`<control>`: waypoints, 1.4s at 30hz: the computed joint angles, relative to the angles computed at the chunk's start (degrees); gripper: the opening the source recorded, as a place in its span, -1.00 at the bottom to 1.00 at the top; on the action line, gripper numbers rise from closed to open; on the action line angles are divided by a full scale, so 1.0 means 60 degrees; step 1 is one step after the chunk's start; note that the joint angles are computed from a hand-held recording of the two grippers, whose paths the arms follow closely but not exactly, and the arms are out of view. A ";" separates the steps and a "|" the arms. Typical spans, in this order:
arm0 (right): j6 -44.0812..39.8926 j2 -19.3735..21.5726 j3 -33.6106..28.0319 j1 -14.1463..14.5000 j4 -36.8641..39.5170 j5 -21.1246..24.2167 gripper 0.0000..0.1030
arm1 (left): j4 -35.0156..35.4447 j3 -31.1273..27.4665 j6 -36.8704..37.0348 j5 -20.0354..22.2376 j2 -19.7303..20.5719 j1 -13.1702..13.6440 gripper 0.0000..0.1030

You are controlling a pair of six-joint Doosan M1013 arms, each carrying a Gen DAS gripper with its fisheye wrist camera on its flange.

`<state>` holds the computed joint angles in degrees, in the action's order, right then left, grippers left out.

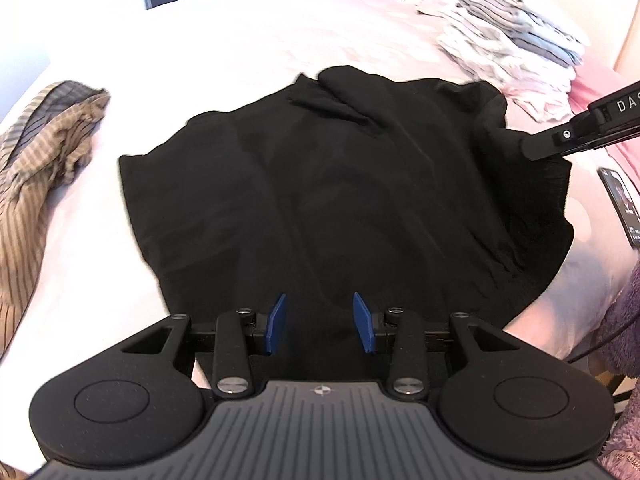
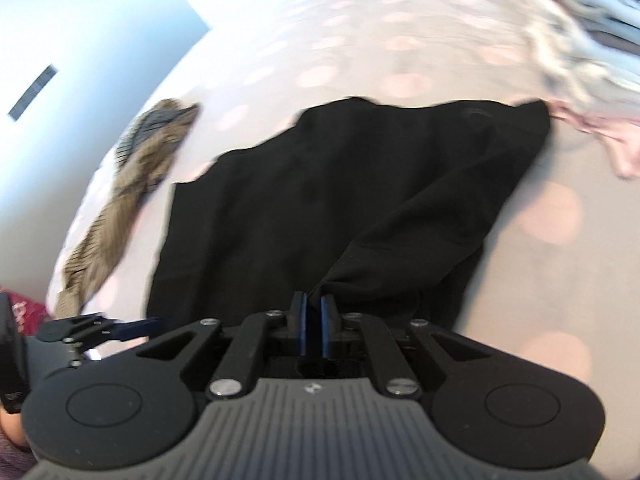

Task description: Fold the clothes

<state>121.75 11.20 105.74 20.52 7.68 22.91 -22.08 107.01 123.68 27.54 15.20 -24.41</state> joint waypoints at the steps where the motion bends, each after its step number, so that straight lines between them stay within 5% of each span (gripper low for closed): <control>1: -0.0439 0.0120 -0.0153 0.0041 0.0348 0.0000 -0.84 | -0.0014 0.0027 -0.0051 -0.0038 -0.0020 0.0047 -0.32; 16: -0.6376 0.1702 -0.2135 0.0712 0.5292 0.1621 -0.84 | 0.1819 0.0306 -0.3390 -0.0264 -0.0302 0.0745 -0.32; 23: -0.7063 0.2335 -0.2676 0.0988 0.5517 0.2913 -0.85 | 0.2649 0.0421 -0.4950 -0.0189 -0.0388 0.1036 -0.33; 31: -0.6927 0.2738 -0.2859 0.1116 0.4930 0.3382 -0.81 | 0.2375 0.0589 -0.4486 -0.0218 -0.0542 0.1058 -0.33; 36: -0.6799 0.2785 -0.2779 0.1074 0.4964 0.3473 -0.47 | 0.1406 0.0620 -0.3504 -0.0210 -0.0589 0.1108 -0.33; 42: -0.7004 0.2154 -0.2265 0.0995 0.4794 0.2646 -0.36 | -0.0403 0.0679 -0.1647 -0.0110 -0.0698 0.1191 -0.33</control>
